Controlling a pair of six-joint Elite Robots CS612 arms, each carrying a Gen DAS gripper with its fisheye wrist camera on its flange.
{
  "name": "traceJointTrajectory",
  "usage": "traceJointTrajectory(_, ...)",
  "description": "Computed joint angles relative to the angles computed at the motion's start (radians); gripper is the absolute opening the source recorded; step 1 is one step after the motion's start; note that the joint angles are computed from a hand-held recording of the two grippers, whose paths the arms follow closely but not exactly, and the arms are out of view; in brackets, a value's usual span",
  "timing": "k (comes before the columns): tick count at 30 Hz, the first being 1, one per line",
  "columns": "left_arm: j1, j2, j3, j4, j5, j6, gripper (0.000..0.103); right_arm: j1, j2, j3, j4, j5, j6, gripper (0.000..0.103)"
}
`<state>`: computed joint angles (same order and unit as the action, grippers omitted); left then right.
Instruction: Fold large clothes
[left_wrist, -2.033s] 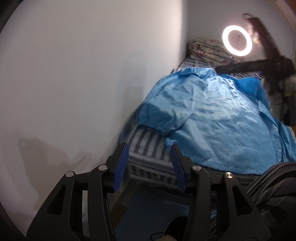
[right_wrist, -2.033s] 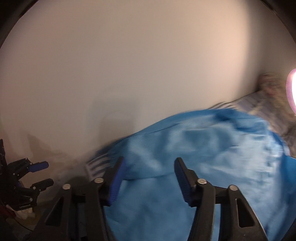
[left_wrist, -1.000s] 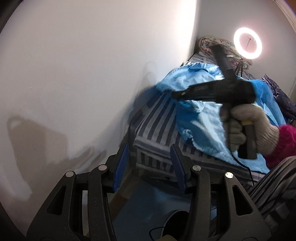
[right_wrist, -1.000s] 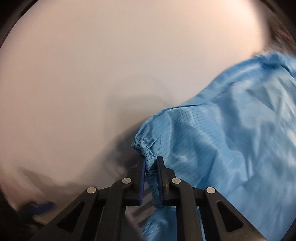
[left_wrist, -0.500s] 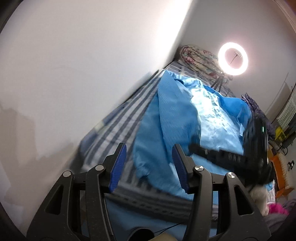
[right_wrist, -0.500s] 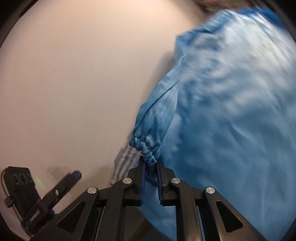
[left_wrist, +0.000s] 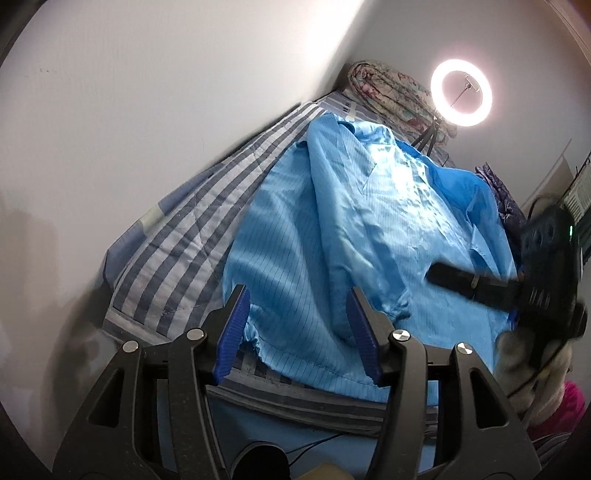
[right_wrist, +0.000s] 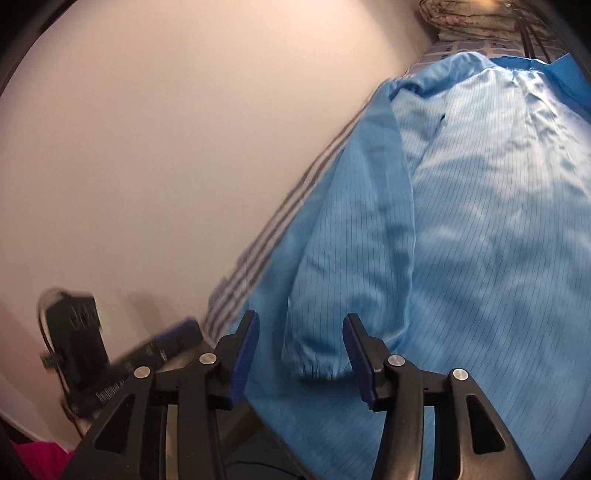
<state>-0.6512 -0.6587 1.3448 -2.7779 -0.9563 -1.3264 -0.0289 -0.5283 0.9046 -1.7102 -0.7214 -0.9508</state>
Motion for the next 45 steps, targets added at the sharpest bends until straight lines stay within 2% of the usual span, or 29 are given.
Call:
traceJointTrajectory(5, 0.017, 0.024, -0.016, -0.059, -0.074, 0.013, 0.055, 0.039, 0.08, -0.136, -0.105, -0.124, 0.15, 0.051)
traceJointTrajectory(8, 0.027, 0.041, -0.031, -0.086, -0.112, 0.023, 0.055, 0.063, 0.146, -0.241, -0.094, -0.213, 0.221, 0.051)
traceJointTrajectory(10, 0.034, 0.054, -0.048, -0.092, -0.135, 0.031, 0.055, 0.072, 0.185, -0.305, -0.039, -0.245, 0.222, 0.049)
traceJointTrajectory(12, 0.038, 0.063, -0.061, -0.087, -0.147, 0.036, 0.055, 0.075, 0.226, -0.386, 0.095, -0.229, 0.176, 0.009)
traceJointTrajectory(13, 0.04, 0.067, -0.067, -0.086, -0.153, 0.039, 0.055, 0.074, 0.228, -0.392, 0.127, -0.215, 0.157, 0.002)
traceJointTrajectory(14, 0.041, 0.07, -0.072, -0.083, -0.156, 0.041, 0.055, 0.071, 0.211, -0.362, 0.117, -0.189, 0.139, 0.0)
traceJointTrajectory(18, 0.044, 0.074, -0.08, -0.081, -0.154, 0.046, 0.055, 0.029, 0.138, -0.249, 0.084, -0.019, 0.143, 0.0)
traceJointTrajectory(20, 0.043, 0.073, -0.078, -0.092, -0.146, 0.046, 0.055, -0.013, 0.097, -0.174, 0.025, 0.111, 0.208, 0.0)
traceJointTrajectory(21, 0.042, 0.074, -0.078, -0.096, -0.143, 0.048, 0.055, -0.027, 0.089, -0.147, -0.029, 0.141, 0.259, 0.0)
traceJointTrajectory(22, 0.042, 0.073, -0.076, -0.101, -0.142, 0.051, 0.055, -0.047, 0.075, -0.101, -0.125, 0.173, 0.351, 0.0)
traceJointTrajectory(23, 0.041, 0.075, -0.079, -0.104, -0.142, 0.054, 0.055, -0.063, 0.07, -0.071, -0.2, 0.175, 0.437, 0.0)
traceJointTrajectory(25, 0.044, 0.085, -0.095, -0.103, -0.16, 0.066, 0.055, -0.081, 0.07, -0.043, -0.294, 0.128, 0.56, 0.0)
traceJointTrajectory(28, 0.05, 0.105, -0.129, -0.111, -0.205, 0.091, 0.055, -0.099, 0.073, -0.023, -0.337, 0.039, 0.661, 0.0)
traceJointTrajectory(32, 0.057, 0.129, -0.173, -0.103, -0.25, 0.121, 0.056, -0.115, 0.079, -0.011, -0.371, -0.026, 0.746, 0.0)
traceJointTrajectory(36, 0.074, 0.165, -0.218, -0.125, -0.359, 0.115, 0.056, -0.107, 0.064, 0.001, -0.299, -0.073, 0.688, 0.0)
traceJointTrajectory(38, 0.08, 0.184, -0.24, -0.142, -0.413, 0.104, 0.056, -0.099, 0.061, -0.015, -0.178, -0.055, 0.586, 0.0)
traceJointTrajectory(40, 0.084, 0.201, -0.265, -0.156, -0.45, 0.11, 0.056, -0.093, 0.053, -0.012, -0.123, -0.055, 0.521, 0.0)
traceJointTrajectory(42, 0.084, 0.211, -0.29, -0.142, -0.466, 0.134, 0.056, -0.084, 0.041, -0.004, -0.108, -0.078, 0.472, 0.0)
traceJointTrajectory(45, 0.084, 0.222, -0.326, -0.095, -0.479, 0.173, 0.055, -0.084, 0.058, -0.05, -0.005, -0.057, 0.437, 0.0)
